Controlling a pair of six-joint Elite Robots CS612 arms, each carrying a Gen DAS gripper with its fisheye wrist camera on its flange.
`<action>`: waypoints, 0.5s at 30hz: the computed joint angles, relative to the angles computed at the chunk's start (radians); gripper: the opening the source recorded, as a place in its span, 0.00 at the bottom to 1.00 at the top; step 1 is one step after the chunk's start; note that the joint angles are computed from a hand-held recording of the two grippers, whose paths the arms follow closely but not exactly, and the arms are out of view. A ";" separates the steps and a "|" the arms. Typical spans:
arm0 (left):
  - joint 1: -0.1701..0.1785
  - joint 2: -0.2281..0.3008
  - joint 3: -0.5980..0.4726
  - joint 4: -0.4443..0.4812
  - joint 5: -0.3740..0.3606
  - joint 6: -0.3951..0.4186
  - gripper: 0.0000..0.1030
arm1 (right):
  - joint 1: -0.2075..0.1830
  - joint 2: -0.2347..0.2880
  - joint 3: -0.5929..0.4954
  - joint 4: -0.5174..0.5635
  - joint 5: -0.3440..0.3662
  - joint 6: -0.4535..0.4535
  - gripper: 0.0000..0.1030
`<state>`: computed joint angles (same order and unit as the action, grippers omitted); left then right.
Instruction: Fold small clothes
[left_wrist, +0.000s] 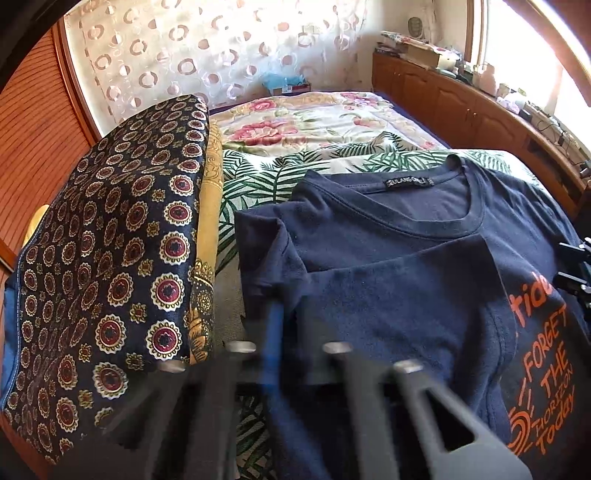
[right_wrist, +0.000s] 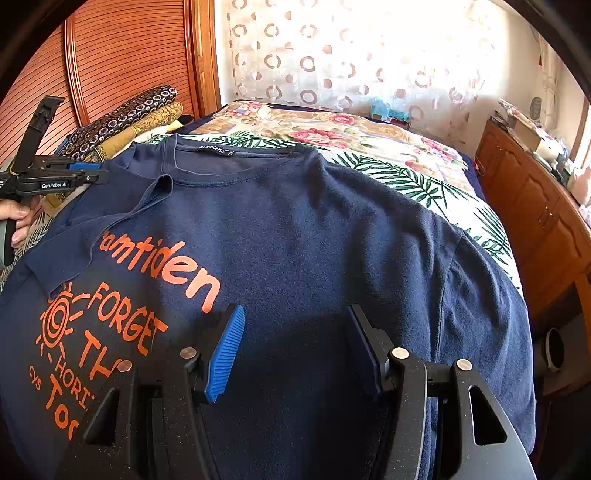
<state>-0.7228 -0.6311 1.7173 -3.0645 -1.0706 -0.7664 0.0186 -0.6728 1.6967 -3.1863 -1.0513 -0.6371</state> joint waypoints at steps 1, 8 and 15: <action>-0.001 -0.003 0.007 -0.014 0.000 0.008 0.03 | 0.000 0.000 0.000 0.000 0.000 0.000 0.57; -0.026 -0.056 0.070 -0.101 0.119 0.048 0.03 | 0.000 0.000 -0.001 0.001 0.001 -0.002 0.57; -0.007 -0.109 0.113 -0.057 0.213 0.016 0.03 | -0.001 0.001 -0.001 0.001 0.001 -0.002 0.57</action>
<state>-0.7303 -0.7404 1.8301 -3.1212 -0.8579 -0.7504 0.0181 -0.6721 1.6959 -3.1850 -1.0499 -0.6394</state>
